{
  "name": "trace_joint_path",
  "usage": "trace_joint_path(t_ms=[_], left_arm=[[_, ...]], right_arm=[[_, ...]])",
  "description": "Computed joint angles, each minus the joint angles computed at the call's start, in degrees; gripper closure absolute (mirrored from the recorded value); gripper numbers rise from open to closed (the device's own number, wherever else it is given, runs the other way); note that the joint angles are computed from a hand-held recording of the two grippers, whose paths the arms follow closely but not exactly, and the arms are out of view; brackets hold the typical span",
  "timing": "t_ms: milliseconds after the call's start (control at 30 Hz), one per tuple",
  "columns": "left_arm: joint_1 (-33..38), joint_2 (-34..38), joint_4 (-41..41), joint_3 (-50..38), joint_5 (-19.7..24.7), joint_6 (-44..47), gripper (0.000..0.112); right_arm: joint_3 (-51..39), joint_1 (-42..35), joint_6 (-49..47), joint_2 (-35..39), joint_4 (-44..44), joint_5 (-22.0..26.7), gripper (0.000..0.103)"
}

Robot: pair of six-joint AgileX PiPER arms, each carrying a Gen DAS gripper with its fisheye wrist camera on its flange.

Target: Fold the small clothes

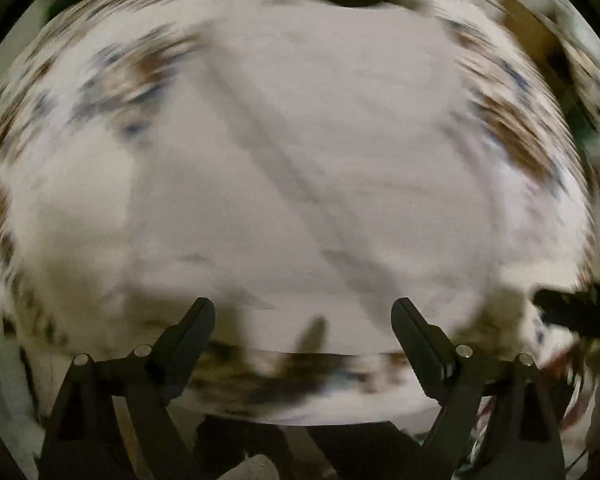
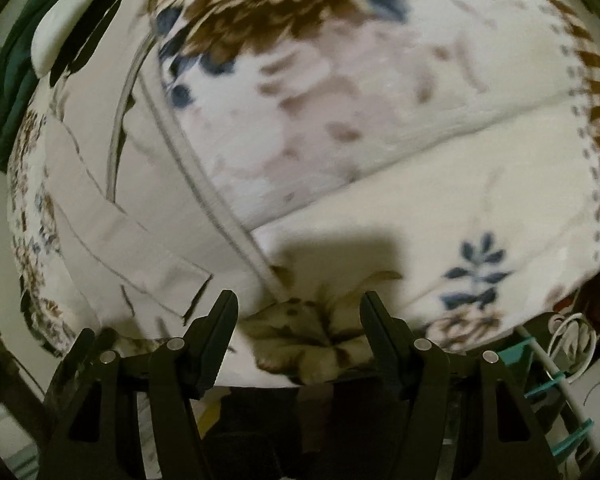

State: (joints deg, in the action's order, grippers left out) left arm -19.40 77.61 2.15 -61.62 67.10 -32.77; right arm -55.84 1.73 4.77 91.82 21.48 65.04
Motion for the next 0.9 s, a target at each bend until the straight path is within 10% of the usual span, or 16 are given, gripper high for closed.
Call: trace_joint_path(t_ms=[300, 433, 633, 733, 900], left_arm=[[36.6, -1.4, -12.0, 10.2, -3.9, 26.3, 0.024], [39.5, -1.0, -17.1, 13.6, -5.7, 32.8, 0.030], [29.1, -2.3, -11.9, 16.2, -7.8, 28.8, 0.110], [27.9, -4.6, -11.2, 16.1, -6.0, 26.5, 0.109], [29.2, -7.7, -12.9, 12.7, -0.2, 23.6, 0.109]], right_arm=[[4.1, 3.1, -4.9, 7.3, 5.8, -8.4, 0.038], [6.6, 4.6, -6.3, 7.9, 7.9, -12.0, 0.037], [6.2, 7.1, -6.6, 8.0, 9.4, -13.7, 0.038], [5.7, 8.9, -5.4, 7.8, 9.5, -14.0, 0.090], [6.9, 8.7, -5.0, 4.3, 11.6, -13.2, 0.100]])
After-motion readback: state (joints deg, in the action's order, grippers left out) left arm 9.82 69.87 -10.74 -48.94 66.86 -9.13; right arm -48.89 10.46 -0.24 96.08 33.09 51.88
